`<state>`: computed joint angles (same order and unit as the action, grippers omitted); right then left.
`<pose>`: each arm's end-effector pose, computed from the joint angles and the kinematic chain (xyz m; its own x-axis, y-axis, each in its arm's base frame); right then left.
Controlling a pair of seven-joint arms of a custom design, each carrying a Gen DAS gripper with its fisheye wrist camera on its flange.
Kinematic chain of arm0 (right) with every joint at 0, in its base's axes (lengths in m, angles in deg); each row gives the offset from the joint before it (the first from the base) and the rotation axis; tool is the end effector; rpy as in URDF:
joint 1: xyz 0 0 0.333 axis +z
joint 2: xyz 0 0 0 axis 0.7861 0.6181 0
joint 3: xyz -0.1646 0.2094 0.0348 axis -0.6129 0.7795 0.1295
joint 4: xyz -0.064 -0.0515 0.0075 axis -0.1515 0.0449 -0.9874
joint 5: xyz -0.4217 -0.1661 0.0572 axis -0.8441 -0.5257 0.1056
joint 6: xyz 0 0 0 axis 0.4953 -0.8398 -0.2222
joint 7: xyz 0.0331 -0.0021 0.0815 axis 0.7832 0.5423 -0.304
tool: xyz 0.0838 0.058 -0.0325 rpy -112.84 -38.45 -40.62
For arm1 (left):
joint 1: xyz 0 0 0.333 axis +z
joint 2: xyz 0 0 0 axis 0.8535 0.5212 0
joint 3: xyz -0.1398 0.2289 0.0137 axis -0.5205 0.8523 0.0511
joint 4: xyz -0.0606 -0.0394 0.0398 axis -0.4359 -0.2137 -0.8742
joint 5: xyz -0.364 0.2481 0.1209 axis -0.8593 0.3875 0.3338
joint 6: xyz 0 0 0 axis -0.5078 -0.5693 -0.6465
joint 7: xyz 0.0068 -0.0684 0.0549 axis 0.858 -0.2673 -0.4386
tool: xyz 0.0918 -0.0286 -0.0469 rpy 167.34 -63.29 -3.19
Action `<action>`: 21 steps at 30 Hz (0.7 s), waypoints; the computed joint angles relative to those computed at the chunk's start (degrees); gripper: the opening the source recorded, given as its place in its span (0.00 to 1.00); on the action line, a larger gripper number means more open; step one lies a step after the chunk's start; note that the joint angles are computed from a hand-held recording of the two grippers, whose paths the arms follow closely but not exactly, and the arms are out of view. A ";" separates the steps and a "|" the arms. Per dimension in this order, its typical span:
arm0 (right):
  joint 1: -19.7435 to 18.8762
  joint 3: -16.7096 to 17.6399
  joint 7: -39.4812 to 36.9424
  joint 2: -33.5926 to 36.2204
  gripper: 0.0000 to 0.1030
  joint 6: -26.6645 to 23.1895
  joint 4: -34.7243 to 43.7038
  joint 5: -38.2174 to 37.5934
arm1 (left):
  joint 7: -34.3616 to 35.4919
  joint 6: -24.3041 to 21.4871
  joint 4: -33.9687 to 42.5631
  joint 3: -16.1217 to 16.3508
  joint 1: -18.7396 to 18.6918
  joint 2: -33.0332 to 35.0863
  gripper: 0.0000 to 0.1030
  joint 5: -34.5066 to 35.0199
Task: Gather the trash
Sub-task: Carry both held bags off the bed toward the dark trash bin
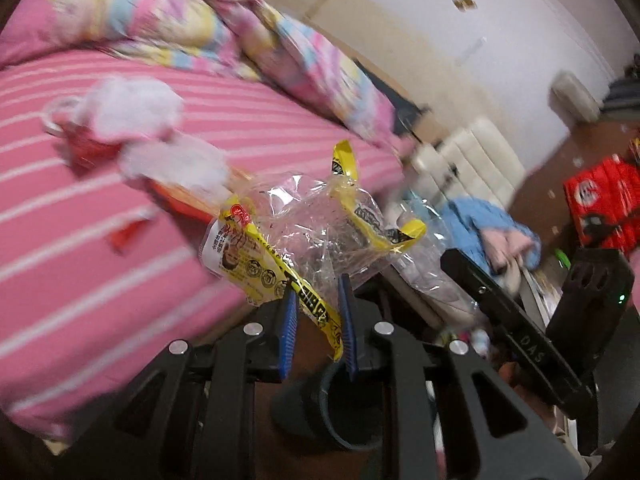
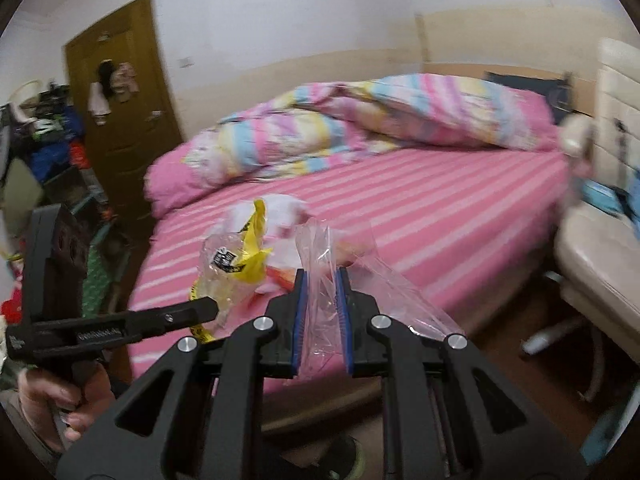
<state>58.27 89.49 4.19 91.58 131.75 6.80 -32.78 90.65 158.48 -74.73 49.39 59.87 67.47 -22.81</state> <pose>0.6765 0.1673 0.6856 0.8061 -0.5520 -0.2133 -0.4370 -0.3123 -0.8435 0.5675 -0.1229 0.6868 0.3100 -0.7477 0.5872 -0.4626 -0.6582 -0.5939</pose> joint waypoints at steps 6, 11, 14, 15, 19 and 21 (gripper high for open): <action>-2.87 -3.03 8.36 1.40 0.15 3.13 -3.09 -7.00 | 9.42 -4.12 13.45 0.37 -5.70 14.82 0.18 -5.87; -5.34 -4.08 15.93 4.41 0.15 5.14 -4.59 -13.60 | 17.31 -10.36 26.76 0.74 -8.55 28.03 0.18 -11.57; -6.71 -4.20 20.69 7.69 0.15 4.50 -2.96 -17.15 | 20.65 -13.79 34.33 0.12 -9.25 35.52 0.18 -16.32; -7.31 -4.27 22.41 8.65 0.15 4.06 -2.76 -18.11 | 21.59 -15.26 37.07 -0.24 -9.44 38.15 0.18 -17.66; -9.26 -4.23 28.32 11.56 0.15 2.47 -2.13 -21.44 | 23.13 -20.28 48.29 -1.87 -10.22 48.83 0.18 -22.33; -9.87 -4.07 29.48 11.57 0.15 2.72 -3.18 -22.86 | 24.54 -23.19 53.78 -2.94 -10.36 53.96 0.18 -24.16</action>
